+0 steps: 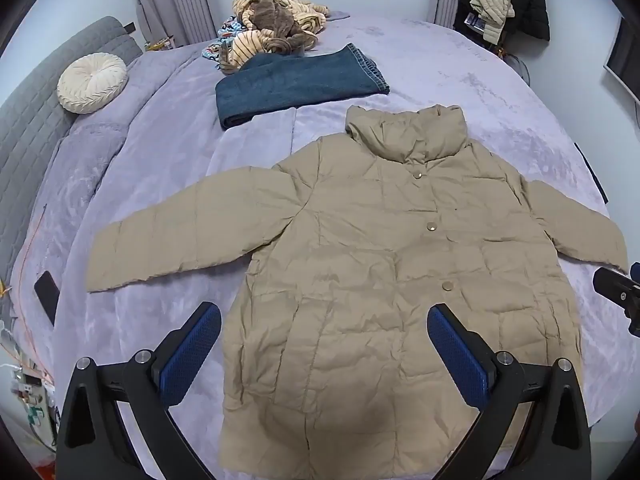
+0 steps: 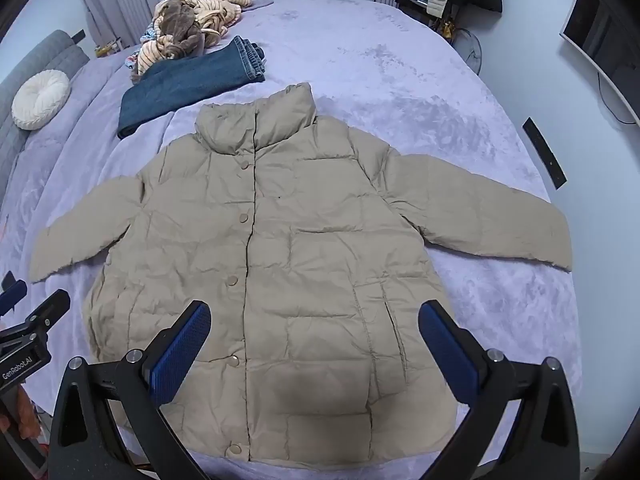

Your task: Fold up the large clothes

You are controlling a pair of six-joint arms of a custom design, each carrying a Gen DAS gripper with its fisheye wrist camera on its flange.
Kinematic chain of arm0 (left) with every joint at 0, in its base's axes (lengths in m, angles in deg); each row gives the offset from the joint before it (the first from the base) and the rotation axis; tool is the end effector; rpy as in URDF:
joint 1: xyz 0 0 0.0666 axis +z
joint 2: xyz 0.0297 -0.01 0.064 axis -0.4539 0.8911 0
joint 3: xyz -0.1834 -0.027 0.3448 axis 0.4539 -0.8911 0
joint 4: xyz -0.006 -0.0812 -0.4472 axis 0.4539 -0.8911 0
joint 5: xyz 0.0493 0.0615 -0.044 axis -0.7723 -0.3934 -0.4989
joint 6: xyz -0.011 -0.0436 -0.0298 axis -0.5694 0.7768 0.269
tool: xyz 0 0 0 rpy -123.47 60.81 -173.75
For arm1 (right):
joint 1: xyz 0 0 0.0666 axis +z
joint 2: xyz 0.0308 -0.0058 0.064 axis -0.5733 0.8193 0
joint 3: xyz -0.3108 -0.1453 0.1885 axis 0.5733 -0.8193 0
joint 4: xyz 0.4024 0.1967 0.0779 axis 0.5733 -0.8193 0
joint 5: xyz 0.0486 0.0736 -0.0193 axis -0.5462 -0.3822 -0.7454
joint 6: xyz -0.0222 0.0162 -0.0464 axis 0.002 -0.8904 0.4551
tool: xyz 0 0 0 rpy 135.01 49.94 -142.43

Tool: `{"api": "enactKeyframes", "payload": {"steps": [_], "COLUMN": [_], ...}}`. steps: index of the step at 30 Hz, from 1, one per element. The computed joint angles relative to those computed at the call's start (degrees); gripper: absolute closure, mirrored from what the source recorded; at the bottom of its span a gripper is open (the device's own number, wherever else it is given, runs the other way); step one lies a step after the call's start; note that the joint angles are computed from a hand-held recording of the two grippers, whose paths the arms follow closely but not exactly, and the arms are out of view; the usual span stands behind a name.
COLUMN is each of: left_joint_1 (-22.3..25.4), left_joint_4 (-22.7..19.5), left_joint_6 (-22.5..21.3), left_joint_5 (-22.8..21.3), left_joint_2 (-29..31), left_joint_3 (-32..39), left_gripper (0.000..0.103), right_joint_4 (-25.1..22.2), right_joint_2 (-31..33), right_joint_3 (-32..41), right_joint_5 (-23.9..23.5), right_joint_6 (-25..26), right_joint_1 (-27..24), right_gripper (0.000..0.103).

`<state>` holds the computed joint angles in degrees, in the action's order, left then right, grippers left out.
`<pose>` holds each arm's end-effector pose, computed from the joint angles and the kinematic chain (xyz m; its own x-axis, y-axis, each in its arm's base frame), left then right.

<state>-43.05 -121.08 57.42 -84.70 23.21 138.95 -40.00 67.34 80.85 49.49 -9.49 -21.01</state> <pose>0.4466 -0.1208 0.5740 -0.8734 -0.1549 -0.4618 -0.1838 0.9828 0.0178 0.5031 0.1232 0.5923 -0.9225 -0.1031 -0.3720 -0.1128 0.9936 0.0045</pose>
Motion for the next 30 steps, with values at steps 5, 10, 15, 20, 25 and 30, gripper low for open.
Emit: {"api": "enactKeyframes", "payload": {"steps": [5, 10, 15, 20, 25, 30], "left_joint_1": [-1.10, -1.18, -1.05, -1.14, -1.21, -1.34], "left_joint_4": [-1.42, -1.87, -1.58, -1.66, -1.58, -1.75], "left_joint_6": [1.14, 1.90, 1.69, 1.80, 1.69, 1.74], "left_joint_5": [-1.39, -1.58, -1.51, -1.59, -1.58, -1.68], "left_joint_2": [1.51, 1.68, 1.66, 1.70, 1.71, 1.92], "left_joint_3": [2.14, 2.68, 2.51, 2.59, 2.63, 2.97], "left_gripper": [0.000, 0.000, 0.000, 0.000, 0.000, 0.000], "right_joint_4": [0.62, 1.70, 0.94, 0.88, 0.74, 0.99], "right_joint_2": [-0.23, -1.20, -0.83, -0.94, -0.87, -1.20], "right_joint_3": [0.43, -0.97, -0.15, -0.14, 0.19, -0.34], "right_joint_5": [-0.13, 2.26, 2.03, 2.00, 2.06, 2.15], "right_joint_6": [0.20, -0.09, 0.06, 0.13, 0.09, 0.18], "right_joint_1": [-0.38, 0.49, 0.29, 0.24, 0.21, 0.17], "right_gripper": [0.000, 0.000, 0.000, 0.000, 0.000, 0.000]}}
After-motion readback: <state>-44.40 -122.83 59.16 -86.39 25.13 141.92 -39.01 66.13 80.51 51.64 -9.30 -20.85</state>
